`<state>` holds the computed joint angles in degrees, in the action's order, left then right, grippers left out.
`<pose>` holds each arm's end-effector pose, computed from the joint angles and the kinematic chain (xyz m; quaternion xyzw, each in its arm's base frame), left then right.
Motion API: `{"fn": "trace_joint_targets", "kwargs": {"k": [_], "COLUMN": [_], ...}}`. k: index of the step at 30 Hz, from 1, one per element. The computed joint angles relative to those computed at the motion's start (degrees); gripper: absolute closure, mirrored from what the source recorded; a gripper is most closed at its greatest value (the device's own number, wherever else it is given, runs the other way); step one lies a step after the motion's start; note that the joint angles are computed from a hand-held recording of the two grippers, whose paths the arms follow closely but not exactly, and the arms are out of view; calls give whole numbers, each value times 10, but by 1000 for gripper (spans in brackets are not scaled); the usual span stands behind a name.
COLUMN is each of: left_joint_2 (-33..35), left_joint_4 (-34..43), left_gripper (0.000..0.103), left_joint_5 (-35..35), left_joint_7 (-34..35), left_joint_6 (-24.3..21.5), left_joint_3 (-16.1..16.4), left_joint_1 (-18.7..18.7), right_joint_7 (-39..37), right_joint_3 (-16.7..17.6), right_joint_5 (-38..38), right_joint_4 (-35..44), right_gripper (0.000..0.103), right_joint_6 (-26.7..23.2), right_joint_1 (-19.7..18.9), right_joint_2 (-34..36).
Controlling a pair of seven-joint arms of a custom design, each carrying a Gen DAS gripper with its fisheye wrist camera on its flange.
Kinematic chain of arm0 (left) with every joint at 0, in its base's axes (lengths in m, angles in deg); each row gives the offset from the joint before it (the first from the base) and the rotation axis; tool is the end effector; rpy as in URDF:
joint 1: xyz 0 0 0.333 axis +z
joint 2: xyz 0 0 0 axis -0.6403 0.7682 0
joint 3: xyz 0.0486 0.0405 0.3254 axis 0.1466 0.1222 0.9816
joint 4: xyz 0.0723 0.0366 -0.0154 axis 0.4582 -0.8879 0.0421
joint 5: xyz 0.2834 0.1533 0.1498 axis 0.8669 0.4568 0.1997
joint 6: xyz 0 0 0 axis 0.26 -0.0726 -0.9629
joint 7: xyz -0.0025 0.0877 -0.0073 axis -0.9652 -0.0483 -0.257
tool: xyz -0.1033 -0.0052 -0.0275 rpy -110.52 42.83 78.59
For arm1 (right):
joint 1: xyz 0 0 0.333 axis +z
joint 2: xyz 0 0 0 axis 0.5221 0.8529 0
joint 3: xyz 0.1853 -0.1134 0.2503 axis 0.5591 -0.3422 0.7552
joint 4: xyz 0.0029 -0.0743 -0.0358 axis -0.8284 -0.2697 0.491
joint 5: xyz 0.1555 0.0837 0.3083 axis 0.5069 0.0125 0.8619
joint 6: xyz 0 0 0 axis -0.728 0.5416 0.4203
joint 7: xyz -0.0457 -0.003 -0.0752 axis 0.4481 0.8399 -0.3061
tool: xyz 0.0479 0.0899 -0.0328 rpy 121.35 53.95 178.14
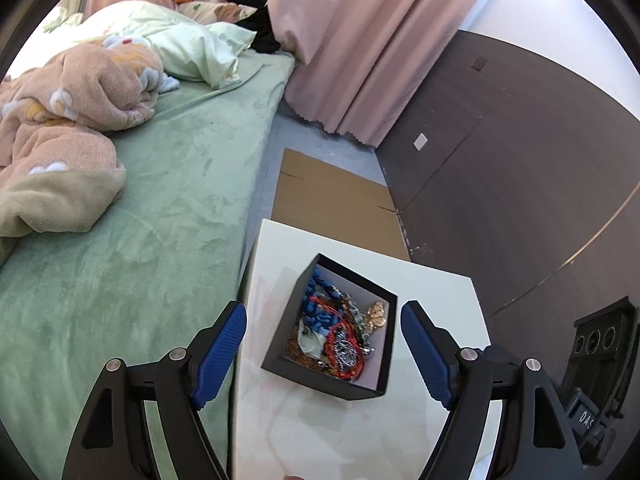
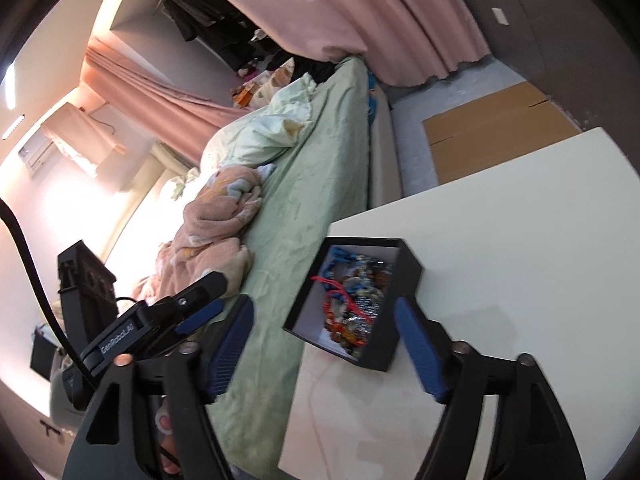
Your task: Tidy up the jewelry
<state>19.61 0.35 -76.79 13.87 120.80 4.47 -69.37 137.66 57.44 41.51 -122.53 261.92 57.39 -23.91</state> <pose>0.5972 -0.4214 0.6046 -0.6393 0.6547 -0.3984 0.0630 0.5422 0.3710 0.5497 -0.5459 0.6958 -0.0230 0.4662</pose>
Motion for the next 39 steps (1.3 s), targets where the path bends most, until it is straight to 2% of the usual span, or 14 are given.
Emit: {"fn": "trace_joint_targets", "kwargs": {"k": [2, 4, 7, 9, 11, 18, 21, 25, 32, 37, 39], "left_joint_2": [-9, -14, -22, -26, -30, -51, -57, -64, -71, -74, -78], "left_joint_4": [-19, -28, -45, -50, -56, -80, -82, -84, -90, -92, -99], "left_gripper": [16, 15, 5, 4, 4, 4, 4, 0, 0, 0, 0], "left_joint_5": [7, 15, 19, 26, 38, 94, 151, 219, 249, 260, 260], "left_joint_7": [0, -1, 3, 3, 0, -15, -41, -63, -69, -65, -62], "left_joint_6": [19, 29, 46, 47, 48, 43, 27, 13, 1, -7, 3], "left_joint_3": [1, 3, -2, 0, 5, 15, 33, 39, 22, 16, 12], "left_joint_1": [-5, -12, -18, -25, -33, -58, -80, -96, -87, -87, -84], "right_joint_7": [23, 51, 115, 147, 186, 245, 250, 258, 250, 249, 255], "right_joint_3": [-21, -37, -69, -73, -77, -46, -31, -14, 2, 5, 8], "right_joint_5": [-17, -36, -105, -143, -191, -278, -294, -320, -343, -338, -346], "right_joint_4": [-14, -25, -43, -55, -67, -102, -109, -114, -128, -139, -138], "right_gripper": [17, 6, 5, 0, 0, 0, 0, 0, 0, 0, 0], "right_joint_6": [-9, -26, -47, -58, -71, -123, -159, -218, -237, -223, -226], "right_joint_1": [14, 25, 48, 50, 51, 26, 17, 11, 1, -5, -6], "right_joint_2": [-15, -29, -53, -67, -82, -129, -145, -164, -184, -194, -195]}}
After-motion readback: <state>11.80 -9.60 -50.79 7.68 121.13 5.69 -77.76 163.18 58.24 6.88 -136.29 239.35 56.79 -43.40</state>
